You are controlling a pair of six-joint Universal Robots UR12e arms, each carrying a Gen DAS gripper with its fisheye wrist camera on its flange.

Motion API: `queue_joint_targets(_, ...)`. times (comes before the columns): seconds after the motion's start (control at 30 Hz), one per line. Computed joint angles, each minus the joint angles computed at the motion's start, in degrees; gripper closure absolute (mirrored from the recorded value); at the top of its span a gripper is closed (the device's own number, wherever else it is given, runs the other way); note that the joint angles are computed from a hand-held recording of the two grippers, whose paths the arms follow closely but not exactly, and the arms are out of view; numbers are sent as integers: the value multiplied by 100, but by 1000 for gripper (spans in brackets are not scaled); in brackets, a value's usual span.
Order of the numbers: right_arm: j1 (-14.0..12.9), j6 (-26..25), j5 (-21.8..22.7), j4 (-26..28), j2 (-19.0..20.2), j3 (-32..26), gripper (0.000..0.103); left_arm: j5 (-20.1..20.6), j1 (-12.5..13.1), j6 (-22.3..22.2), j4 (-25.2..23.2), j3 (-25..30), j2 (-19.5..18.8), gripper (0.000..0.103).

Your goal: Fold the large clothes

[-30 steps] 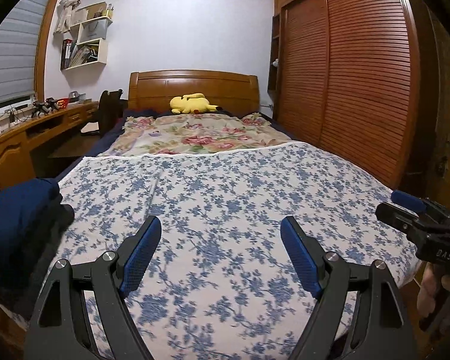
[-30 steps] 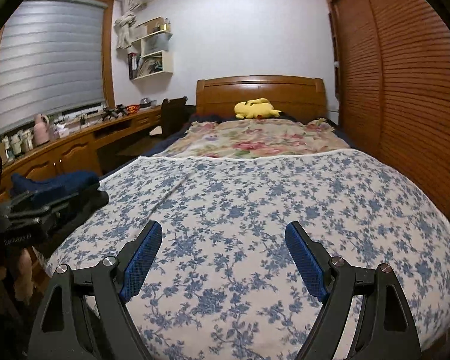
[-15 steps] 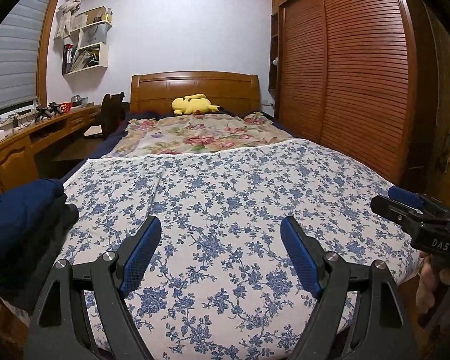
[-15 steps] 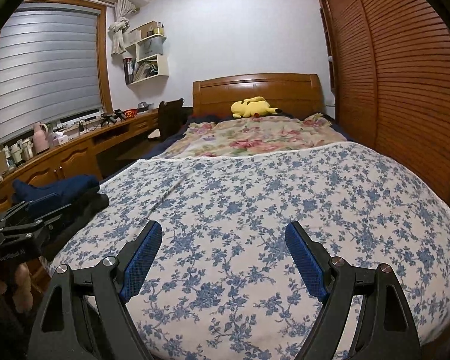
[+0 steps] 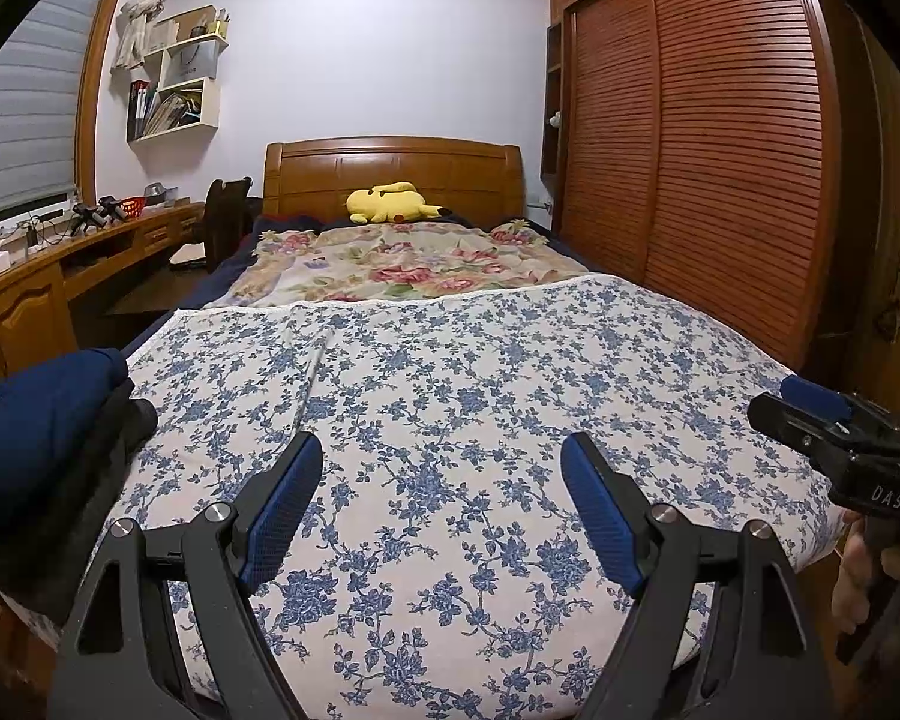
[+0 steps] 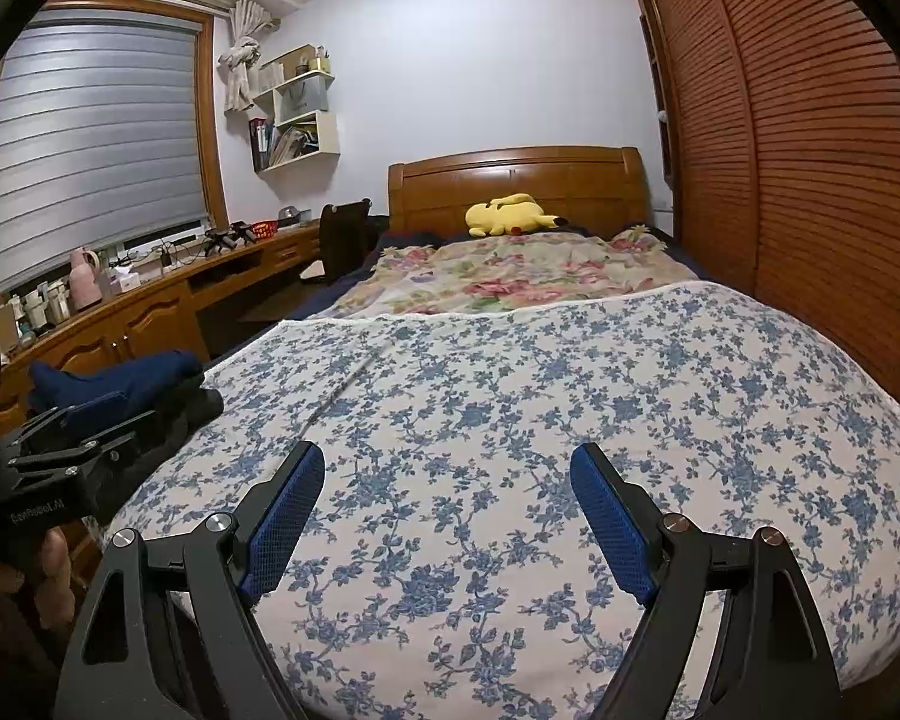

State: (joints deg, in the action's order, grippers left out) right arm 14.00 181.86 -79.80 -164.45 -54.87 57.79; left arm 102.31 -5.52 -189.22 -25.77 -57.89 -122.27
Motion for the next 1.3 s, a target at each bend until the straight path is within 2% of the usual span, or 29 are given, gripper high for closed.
queue_joint_targets(1.3,-68,-105,146,-76,8,16,18,1,-2,18,38,0,-3,21)
